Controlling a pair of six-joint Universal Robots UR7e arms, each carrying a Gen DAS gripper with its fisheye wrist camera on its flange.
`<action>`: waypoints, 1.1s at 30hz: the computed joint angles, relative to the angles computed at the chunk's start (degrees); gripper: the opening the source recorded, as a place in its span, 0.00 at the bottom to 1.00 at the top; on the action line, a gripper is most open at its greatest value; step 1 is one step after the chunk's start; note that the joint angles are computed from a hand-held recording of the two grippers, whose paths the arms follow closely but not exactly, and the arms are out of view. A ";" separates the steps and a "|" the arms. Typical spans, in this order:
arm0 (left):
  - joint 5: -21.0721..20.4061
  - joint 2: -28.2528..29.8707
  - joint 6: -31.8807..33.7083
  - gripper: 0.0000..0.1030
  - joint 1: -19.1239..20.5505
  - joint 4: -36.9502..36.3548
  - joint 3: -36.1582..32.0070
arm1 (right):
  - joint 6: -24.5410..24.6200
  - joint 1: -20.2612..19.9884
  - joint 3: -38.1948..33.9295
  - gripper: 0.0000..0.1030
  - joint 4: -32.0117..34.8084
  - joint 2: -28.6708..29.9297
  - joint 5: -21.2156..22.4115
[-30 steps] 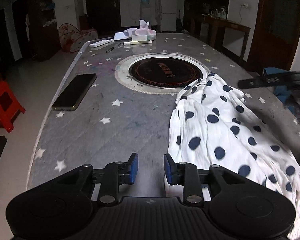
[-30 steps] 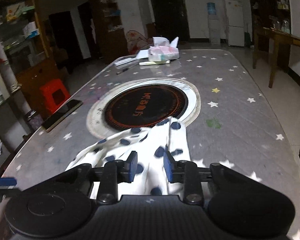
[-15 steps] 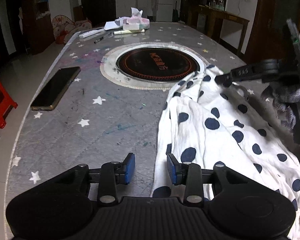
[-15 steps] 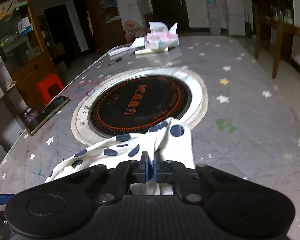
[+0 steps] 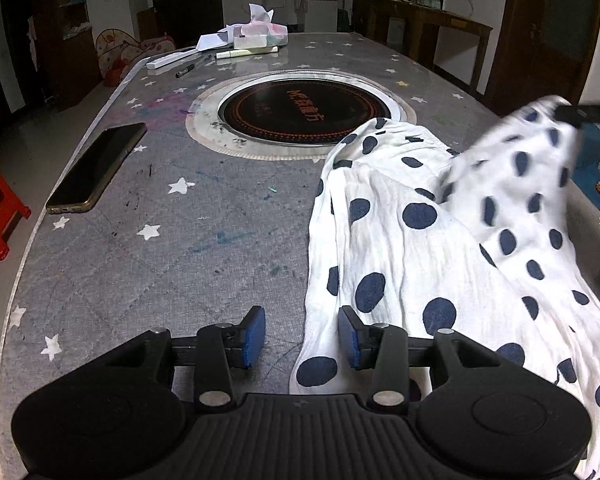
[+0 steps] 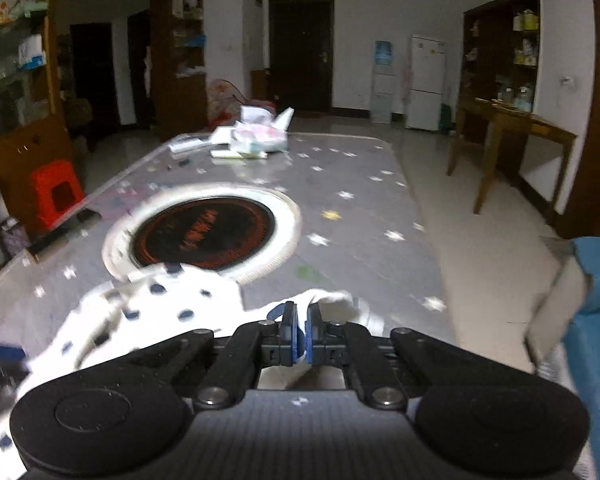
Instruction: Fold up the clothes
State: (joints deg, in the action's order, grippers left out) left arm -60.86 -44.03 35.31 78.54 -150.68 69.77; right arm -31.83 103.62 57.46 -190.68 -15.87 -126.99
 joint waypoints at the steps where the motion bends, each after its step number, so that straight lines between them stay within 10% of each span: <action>1: -0.01 -0.02 0.09 0.43 0.01 -0.05 0.05 | 0.10 -0.03 1.85 0.04 -0.95 -0.79 -1.60; 8: 0.34 -0.10 1.38 0.44 -0.01 -1.27 0.64 | 1.97 -0.80 8.66 0.14 -1.52 -3.52 -9.59; 15: 0.24 -0.28 2.46 0.40 0.00 -2.37 1.38 | -1.31 0.34 4.23 0.18 -2.40 -1.27 -3.42; 23: -0.64 -0.61 5.23 0.21 0.24 -3.66 2.26 | 1.16 0.77 -9.75 0.22 15.16 5.91 5.22; 33: -1.71 -1.18 4.83 0.20 1.26 -2.90 1.58 | 7.77 -0.47 -31.64 0.34 37.87 17.00 1.14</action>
